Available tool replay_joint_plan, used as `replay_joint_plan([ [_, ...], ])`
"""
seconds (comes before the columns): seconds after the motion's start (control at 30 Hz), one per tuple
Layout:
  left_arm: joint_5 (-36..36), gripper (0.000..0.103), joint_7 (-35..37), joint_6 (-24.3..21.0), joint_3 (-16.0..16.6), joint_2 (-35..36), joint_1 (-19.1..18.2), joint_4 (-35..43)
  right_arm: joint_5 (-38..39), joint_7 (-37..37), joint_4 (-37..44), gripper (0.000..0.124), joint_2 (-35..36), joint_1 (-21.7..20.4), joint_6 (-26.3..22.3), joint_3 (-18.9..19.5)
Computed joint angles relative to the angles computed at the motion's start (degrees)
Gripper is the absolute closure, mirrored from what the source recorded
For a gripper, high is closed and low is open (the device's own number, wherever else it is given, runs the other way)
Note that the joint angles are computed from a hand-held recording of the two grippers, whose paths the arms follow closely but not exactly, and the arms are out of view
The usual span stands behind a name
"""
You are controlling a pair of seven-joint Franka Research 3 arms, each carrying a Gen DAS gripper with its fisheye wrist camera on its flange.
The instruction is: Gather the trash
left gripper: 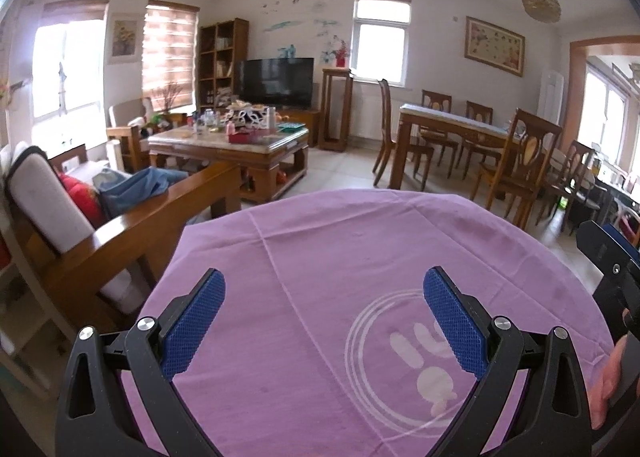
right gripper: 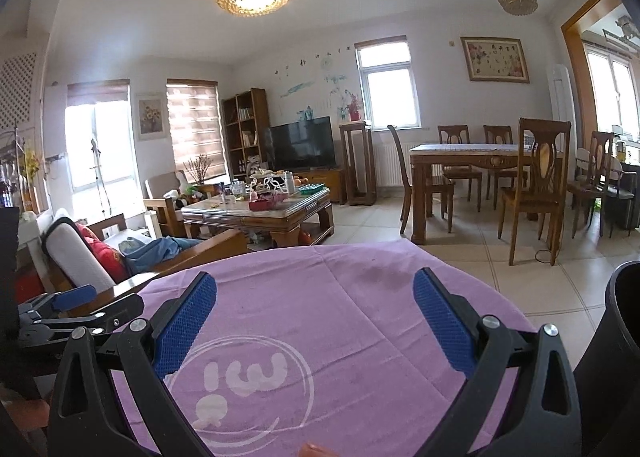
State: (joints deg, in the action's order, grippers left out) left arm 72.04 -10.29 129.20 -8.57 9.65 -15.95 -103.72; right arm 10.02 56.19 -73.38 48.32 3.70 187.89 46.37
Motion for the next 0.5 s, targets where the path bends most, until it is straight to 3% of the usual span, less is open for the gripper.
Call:
replay_joint_plan([
  [0.5,0.09,0.005,-0.38,-0.40,0.07,-0.13,0.28,0.04,2.10,-0.17,1.25,0.026,-0.65,1.70,-1.24,-2.25],
])
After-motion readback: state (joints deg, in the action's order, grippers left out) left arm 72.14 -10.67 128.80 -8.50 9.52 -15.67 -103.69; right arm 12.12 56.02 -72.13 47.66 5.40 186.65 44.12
